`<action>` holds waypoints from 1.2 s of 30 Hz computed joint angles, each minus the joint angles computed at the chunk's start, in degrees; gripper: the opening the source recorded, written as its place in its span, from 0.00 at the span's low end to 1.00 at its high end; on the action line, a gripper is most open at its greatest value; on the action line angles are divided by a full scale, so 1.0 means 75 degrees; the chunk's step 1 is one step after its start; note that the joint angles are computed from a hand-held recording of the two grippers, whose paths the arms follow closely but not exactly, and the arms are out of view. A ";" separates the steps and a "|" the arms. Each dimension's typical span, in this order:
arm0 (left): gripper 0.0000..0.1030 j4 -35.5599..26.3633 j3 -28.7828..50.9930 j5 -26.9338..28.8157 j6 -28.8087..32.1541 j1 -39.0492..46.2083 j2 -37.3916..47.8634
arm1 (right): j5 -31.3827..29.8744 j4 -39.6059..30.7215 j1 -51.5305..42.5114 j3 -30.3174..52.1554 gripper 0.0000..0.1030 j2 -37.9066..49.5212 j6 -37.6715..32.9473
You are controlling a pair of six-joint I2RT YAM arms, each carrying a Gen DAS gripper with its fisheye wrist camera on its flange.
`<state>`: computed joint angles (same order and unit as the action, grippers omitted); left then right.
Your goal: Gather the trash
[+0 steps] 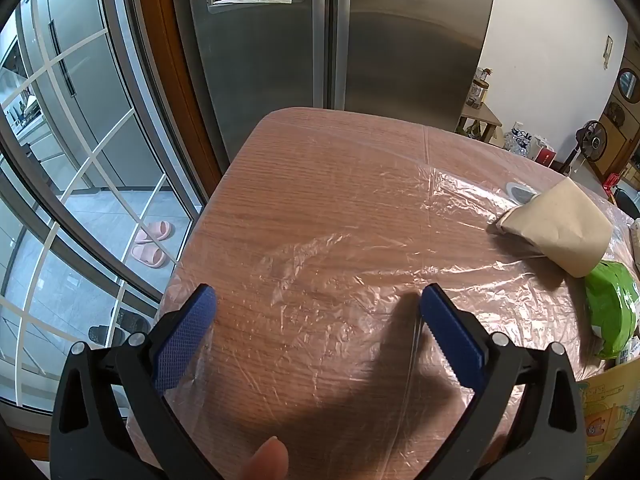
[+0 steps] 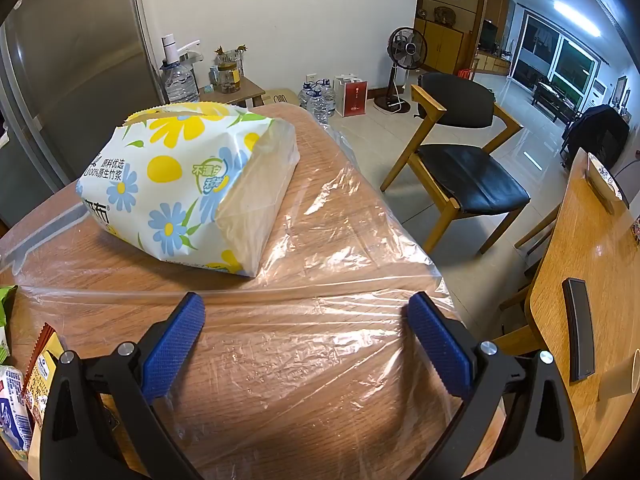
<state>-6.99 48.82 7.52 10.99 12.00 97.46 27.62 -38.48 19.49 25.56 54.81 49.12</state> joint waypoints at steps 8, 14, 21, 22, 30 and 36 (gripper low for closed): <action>0.99 -0.0020 0.0011 0.0001 0.0001 0.0000 0.0005 | 0.0016 -0.0004 0.0010 0.0005 0.96 0.0010 0.0006; 0.99 -0.0022 0.0013 0.0001 0.0000 0.0000 0.0006 | 0.0017 -0.0007 0.0013 0.0004 0.96 0.0008 0.0008; 0.99 -0.0021 0.0013 0.0001 0.0000 0.0001 0.0006 | 0.0014 -0.0004 0.0009 0.0002 0.96 0.0006 0.0005; 0.99 -0.0021 0.0013 0.0001 0.0000 0.0001 0.0006 | 0.0014 -0.0004 0.0009 0.0002 0.96 0.0006 0.0005; 0.99 -0.0021 0.0013 0.0001 0.0000 0.0001 0.0006 | 0.0017 -0.0022 0.0012 0.0001 0.96 -0.0013 0.0005; 0.99 -0.0021 0.0013 0.0001 0.0000 0.0001 0.0006 | 0.0023 0.0029 -0.0074 0.0047 0.96 0.0100 -0.0002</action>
<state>-7.15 48.91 7.53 10.99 12.00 97.50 27.80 -38.26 18.93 25.91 55.56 49.10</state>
